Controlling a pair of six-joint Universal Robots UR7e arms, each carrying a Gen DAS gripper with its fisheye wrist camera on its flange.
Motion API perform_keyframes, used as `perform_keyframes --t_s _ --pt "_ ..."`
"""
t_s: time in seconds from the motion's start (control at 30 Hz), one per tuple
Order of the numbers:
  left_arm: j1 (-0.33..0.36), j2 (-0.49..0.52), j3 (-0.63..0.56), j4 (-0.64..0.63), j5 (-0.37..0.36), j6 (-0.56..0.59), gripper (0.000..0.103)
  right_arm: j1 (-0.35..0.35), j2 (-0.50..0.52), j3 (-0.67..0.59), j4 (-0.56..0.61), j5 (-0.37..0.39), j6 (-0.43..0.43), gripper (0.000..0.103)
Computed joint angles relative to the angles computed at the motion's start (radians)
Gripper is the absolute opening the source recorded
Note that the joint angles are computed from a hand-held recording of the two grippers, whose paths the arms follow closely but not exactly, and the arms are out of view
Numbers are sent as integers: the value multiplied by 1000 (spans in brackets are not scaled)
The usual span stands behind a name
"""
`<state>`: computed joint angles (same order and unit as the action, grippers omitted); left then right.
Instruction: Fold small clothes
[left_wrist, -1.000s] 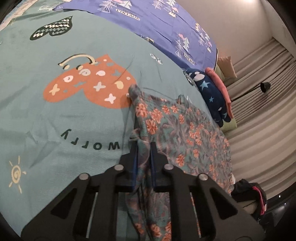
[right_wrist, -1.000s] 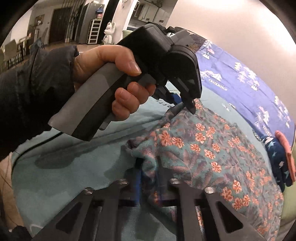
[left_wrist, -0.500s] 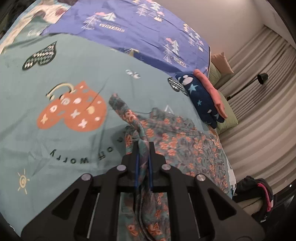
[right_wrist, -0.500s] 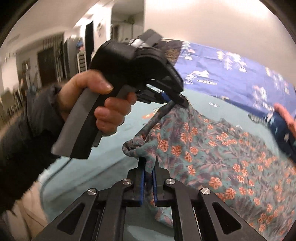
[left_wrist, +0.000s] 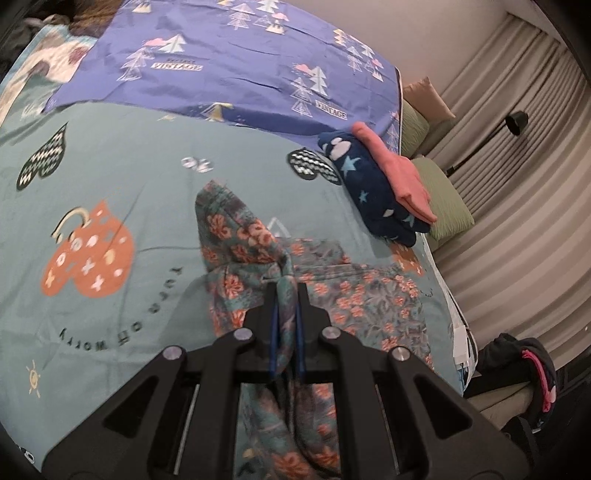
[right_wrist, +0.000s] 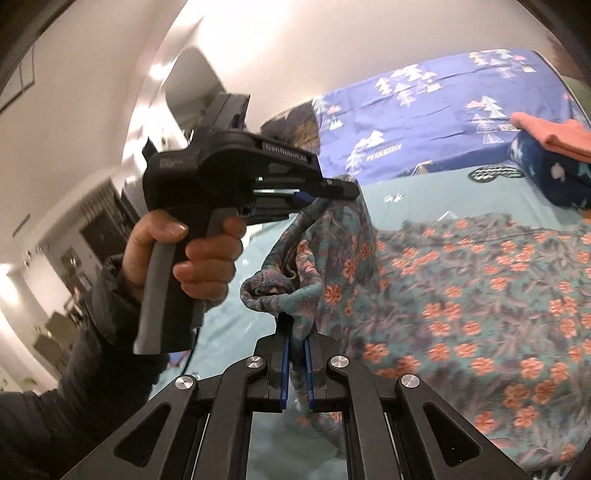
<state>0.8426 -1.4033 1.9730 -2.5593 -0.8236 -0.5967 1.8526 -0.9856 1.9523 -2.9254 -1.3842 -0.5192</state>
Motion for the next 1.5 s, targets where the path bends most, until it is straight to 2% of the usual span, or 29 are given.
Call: perform_keyframes --t_s 0.13,0.37,0.8,1.0,1.23,1.33,1.4,1.5 --pt "-18 71 -65 22 11 3 8 -43 -50 12 -9 52 25 5" --pt "-37 233 -213 52 -20 37 8 -119 -113 20 -45 97 54 5" --pt "-22 534 -480 184 -127 73 8 -272 -231 65 -64 82 140 5" --pt "-20 629 -560 263 -138 82 8 -313 -256 73 -31 51 138 5" --pt "-22 686 -601 317 -116 84 9 -336 -262 77 1 14 138 5" --pt "-32 677 -577 267 -111 111 9 -349 -269 75 33 -4 137 6" --pt "-46 647 -537 209 -124 140 9 -356 -277 76 54 -22 133 8" --pt "-77 595 -471 156 -101 181 11 -371 -295 78 86 -51 118 10"
